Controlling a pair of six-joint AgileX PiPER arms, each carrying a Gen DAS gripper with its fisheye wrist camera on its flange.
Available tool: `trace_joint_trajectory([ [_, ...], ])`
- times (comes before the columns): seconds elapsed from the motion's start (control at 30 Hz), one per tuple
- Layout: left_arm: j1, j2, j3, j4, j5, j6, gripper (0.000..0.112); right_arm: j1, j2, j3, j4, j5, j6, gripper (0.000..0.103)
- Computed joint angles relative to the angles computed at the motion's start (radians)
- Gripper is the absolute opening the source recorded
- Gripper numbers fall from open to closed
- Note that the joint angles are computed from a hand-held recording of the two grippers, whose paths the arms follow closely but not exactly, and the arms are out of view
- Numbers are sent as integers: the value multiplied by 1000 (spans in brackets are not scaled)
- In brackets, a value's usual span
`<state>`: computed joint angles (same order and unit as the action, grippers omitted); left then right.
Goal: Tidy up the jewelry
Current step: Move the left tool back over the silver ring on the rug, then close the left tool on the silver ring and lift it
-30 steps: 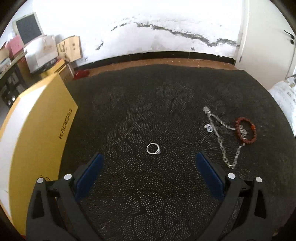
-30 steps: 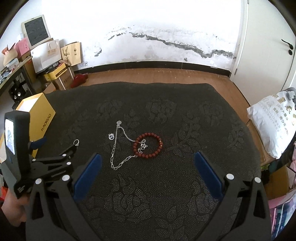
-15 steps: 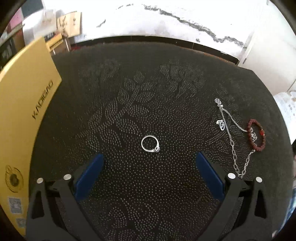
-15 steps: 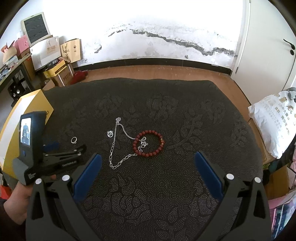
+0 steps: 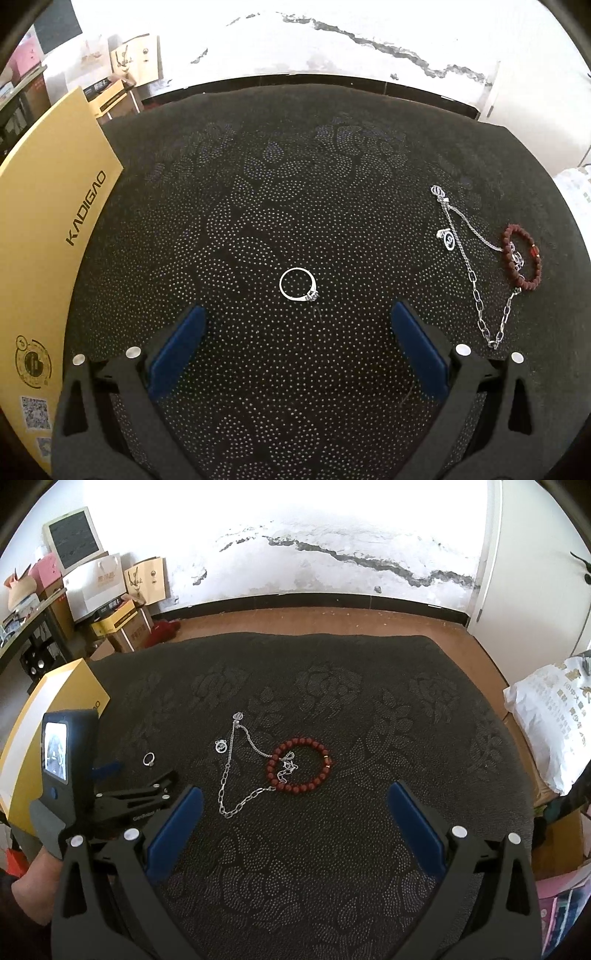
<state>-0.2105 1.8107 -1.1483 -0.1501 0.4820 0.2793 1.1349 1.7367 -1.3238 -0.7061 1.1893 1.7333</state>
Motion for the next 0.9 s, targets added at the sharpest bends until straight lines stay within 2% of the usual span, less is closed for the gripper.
trace_joint_trajectory([
  [0.33,-18,21,-34,53,-9,-79,94,-15,-30,47,-6,-60,19,97],
  [0.53,-31,-4,-13,42,-28,-62,66,-21,-38,67,-3,-53,28,97],
  [0.57,-37,-10,-7,58,-34,-75,57,-24,-39,69,-3,-56,28,97],
  [0.63,-38,-14,-5,68,-38,-83,54,-28,-40,73,-2,-64,29,97],
  [0.73,-32,-14,-11,53,-33,-69,36,-30,-37,72,-2,-68,23,97],
  [0.8,-27,-15,-13,92,-34,-114,24,-29,-36,71,-2,-68,20,97],
  [0.9,-19,-13,-21,96,-25,-115,18,-33,-31,65,-1,-72,10,97],
])
